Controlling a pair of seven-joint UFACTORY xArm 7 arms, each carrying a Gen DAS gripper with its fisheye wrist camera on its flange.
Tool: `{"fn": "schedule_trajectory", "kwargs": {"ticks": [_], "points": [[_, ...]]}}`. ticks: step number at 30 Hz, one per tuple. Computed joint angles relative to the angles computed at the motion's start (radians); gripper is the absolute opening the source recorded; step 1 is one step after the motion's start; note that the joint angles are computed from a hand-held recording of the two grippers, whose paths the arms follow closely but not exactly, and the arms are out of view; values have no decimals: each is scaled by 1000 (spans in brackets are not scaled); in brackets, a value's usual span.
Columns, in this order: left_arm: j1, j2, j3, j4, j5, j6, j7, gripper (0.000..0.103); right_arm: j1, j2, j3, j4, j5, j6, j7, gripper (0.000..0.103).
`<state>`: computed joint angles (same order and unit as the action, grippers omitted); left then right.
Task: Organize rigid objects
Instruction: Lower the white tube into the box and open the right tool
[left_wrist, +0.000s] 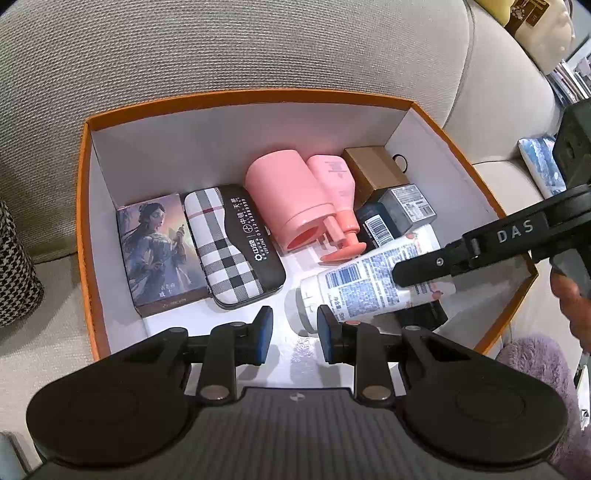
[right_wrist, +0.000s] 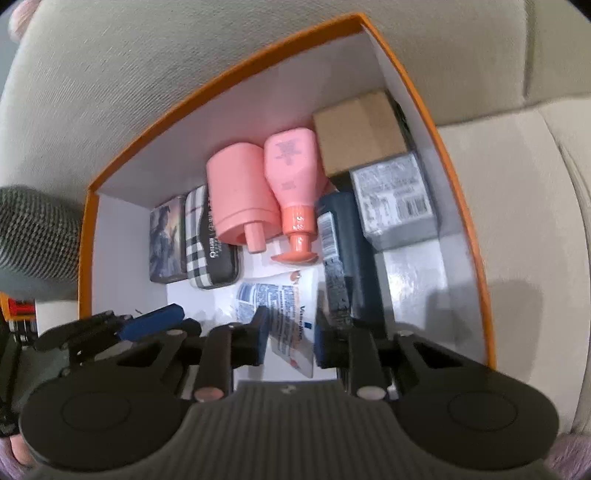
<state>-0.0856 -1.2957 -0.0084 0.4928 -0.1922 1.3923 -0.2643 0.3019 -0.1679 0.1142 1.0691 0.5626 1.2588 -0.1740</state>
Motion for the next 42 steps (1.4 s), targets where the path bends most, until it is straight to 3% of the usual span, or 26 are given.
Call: {"fn": "schedule_trajectory", "kwargs": {"ticks": [4,8,12,18,20,22,28,31,38,40,42], "points": [[0,5,2,6,4,7,3,31,4,51,-5,40,61,37,-50,12],[2,11,-4,8,9,7,1,31,0,72,2,62,81,32,-61,11],[-1,7,-3,12,10,10,4,31,-17,91,-5,80,122,124,-68,11],[-5,23,-4,11,9,15,7,31,-21,72,1,28,173,80,-77,11],[-11,37,0,15,6,13,16,31,-10,65,16,35,123,43,-94,13],[-11,60,-3,24,9,21,19,31,0,58,27,44,50,13,-94,23],[-19,125,-11,37,4,24,26,31,14,51,34,46,-65,-4,-89,36],[-12,148,-24,46,14,36,13,31,24,22,40,24,-137,-40,-103,35],[-6,141,-17,44,15,38,-1,31,20,-16,16,12,-140,-17,-141,35],[-7,138,-20,44,14,33,-5,31,20,-14,15,10,-141,-8,-143,25],[-8,137,-20,46,13,33,-8,31,24,-15,20,0,-146,-14,-144,22]]}}
